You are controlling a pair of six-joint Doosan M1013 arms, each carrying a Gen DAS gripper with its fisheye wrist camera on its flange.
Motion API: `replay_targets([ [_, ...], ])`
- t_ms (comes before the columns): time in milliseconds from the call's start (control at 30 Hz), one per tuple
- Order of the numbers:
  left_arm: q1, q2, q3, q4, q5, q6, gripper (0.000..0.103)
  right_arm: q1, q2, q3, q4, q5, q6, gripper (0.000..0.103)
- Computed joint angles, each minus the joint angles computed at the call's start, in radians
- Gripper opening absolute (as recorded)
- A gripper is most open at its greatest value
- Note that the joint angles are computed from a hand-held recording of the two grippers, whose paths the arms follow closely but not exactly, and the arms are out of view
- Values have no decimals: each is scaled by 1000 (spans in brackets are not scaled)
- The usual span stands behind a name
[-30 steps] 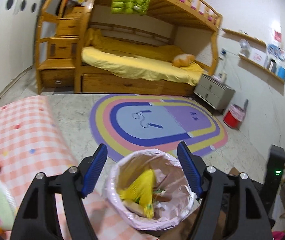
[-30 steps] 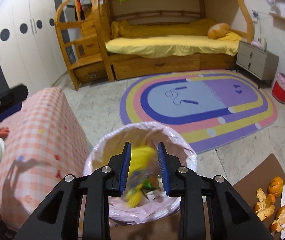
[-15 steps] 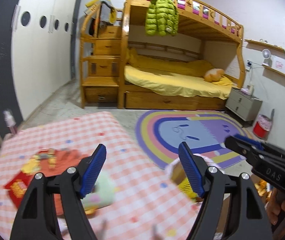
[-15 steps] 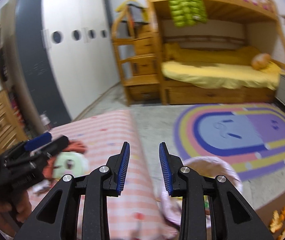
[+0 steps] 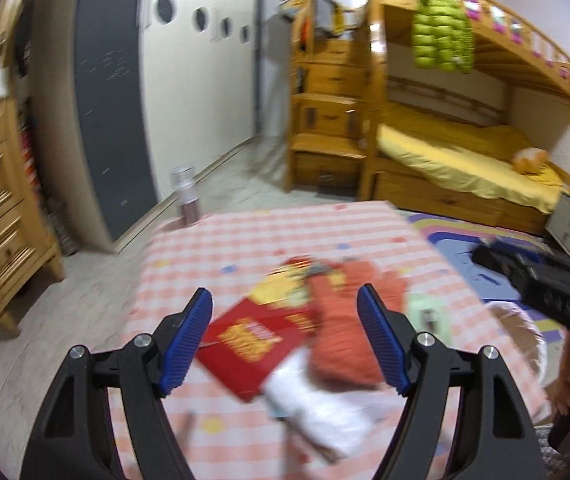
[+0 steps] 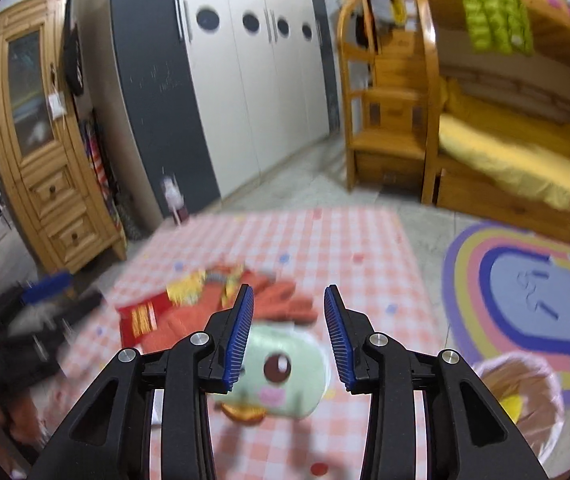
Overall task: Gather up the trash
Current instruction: 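Reach the right tool to the green plush toy and grasp its edge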
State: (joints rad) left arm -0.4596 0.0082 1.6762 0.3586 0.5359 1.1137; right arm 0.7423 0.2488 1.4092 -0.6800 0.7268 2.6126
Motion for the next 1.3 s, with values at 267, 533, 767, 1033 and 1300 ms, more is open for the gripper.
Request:
replay_targets([
  [267,50,16,-12,-35,72,-45,76,-8,27,-23,146,56,-149,50],
  [533,30,25,-12,-32,73,-21,77,2,76,-75,228,131,-248,51],
  [767,35,28,-13,-60,78,-12,77,6,124,-127,277,193,-296,66],
  [1033,33,24,-7,-61,70,-4,77,8,98,-95,253,150,-262,18],
  [1300,26,21,-4,-60,53,-2,77,23,10,4,-19,53,-13,4],
])
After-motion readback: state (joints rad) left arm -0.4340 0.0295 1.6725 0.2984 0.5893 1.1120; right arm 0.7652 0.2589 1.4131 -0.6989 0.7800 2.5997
